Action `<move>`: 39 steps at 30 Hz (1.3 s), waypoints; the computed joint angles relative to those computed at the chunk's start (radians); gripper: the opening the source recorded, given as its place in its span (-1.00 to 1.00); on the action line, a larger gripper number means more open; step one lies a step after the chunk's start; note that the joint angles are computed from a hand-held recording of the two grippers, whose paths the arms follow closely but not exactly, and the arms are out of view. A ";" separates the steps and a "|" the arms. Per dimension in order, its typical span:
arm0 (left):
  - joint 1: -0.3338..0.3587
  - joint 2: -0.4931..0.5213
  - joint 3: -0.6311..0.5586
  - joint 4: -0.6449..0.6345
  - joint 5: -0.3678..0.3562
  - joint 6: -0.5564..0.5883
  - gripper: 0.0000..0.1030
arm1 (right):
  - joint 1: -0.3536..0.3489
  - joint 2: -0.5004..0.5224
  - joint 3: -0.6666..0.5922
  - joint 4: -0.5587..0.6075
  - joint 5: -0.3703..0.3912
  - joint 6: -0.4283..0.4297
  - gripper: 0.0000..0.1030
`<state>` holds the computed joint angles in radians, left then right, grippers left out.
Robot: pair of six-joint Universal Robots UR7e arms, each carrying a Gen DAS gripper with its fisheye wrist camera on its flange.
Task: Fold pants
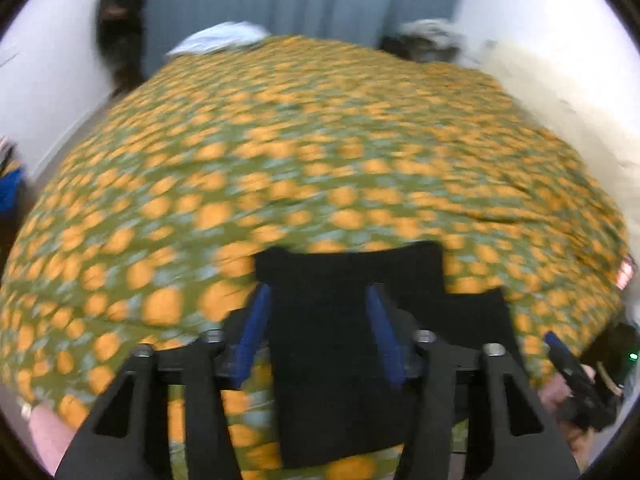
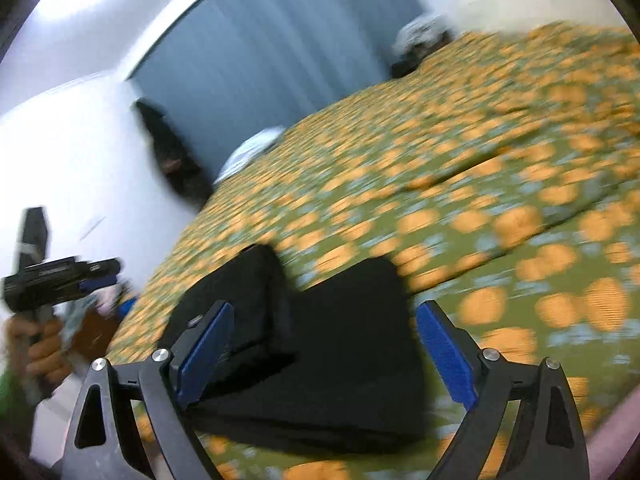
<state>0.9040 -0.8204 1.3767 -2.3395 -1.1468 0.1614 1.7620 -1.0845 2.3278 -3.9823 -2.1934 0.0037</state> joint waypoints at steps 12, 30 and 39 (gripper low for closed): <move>-0.052 0.061 0.267 -0.234 0.173 0.209 -0.78 | 0.017 0.064 -0.073 0.208 -0.021 0.002 0.79; 0.043 -0.042 0.223 -0.267 0.161 -0.009 0.66 | 0.043 0.126 -0.102 0.047 -0.105 -0.144 1.00; 0.075 -0.027 0.194 -0.236 0.203 -0.097 0.66 | 0.036 0.131 -0.099 0.099 -0.082 -0.132 1.00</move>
